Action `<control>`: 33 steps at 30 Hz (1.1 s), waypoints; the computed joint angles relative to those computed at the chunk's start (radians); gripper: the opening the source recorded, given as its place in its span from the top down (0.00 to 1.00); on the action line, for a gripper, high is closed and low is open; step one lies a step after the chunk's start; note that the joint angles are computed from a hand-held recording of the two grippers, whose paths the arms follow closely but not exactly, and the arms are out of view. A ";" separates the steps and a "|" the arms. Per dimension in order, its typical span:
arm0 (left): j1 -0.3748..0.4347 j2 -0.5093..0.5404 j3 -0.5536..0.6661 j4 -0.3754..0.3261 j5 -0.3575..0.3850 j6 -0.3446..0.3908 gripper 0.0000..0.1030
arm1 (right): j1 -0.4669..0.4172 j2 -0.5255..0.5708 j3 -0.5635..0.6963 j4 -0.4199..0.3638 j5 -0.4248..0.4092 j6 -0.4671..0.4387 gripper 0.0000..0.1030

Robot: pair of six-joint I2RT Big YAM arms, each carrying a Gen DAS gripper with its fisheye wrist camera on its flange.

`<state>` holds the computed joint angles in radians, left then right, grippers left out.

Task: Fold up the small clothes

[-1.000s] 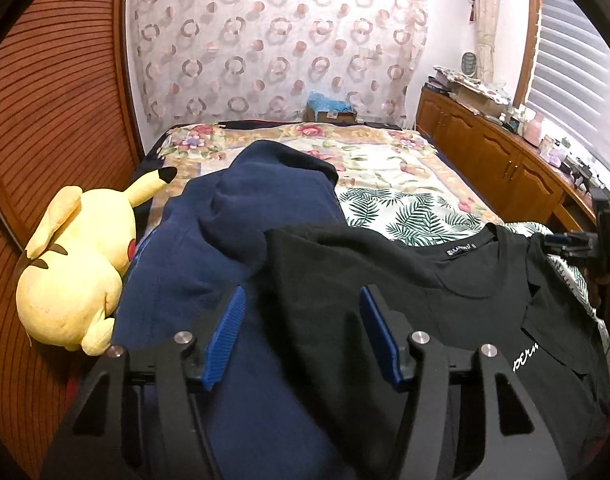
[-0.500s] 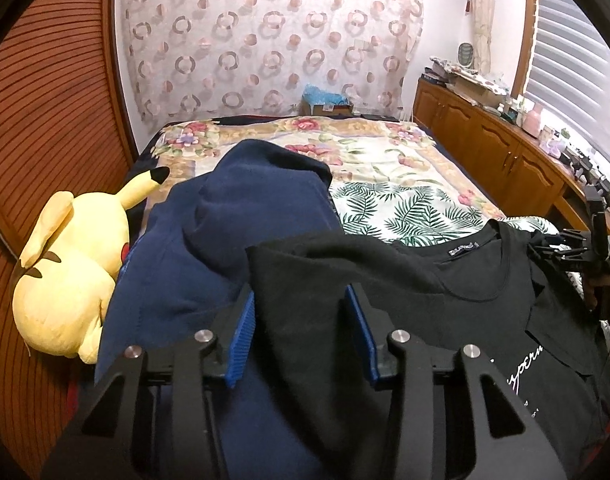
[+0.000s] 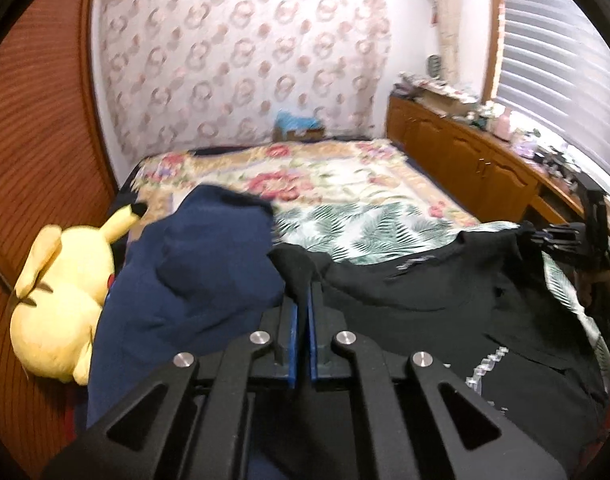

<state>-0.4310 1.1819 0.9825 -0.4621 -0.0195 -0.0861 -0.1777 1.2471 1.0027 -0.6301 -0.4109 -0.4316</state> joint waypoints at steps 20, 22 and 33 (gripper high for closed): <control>-0.231 -0.586 -0.363 -0.102 -0.161 -0.163 0.98 | -0.297 -0.598 -0.258 -0.300 -0.273 -0.091 0.95; -0.249 -0.650 -0.400 -0.126 -0.175 -0.206 0.98 | -0.352 -0.637 -0.275 -0.366 -0.306 -0.134 0.95; -0.475 -0.823 -0.440 -0.332 -0.367 -0.367 0.98 | -0.685 -0.730 -0.252 -0.790 -0.450 -0.566 0.95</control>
<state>-0.9059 0.3593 0.5428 -0.7936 -0.3862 -0.4530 -0.8631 0.5170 0.7506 -1.4200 -0.8607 -0.9972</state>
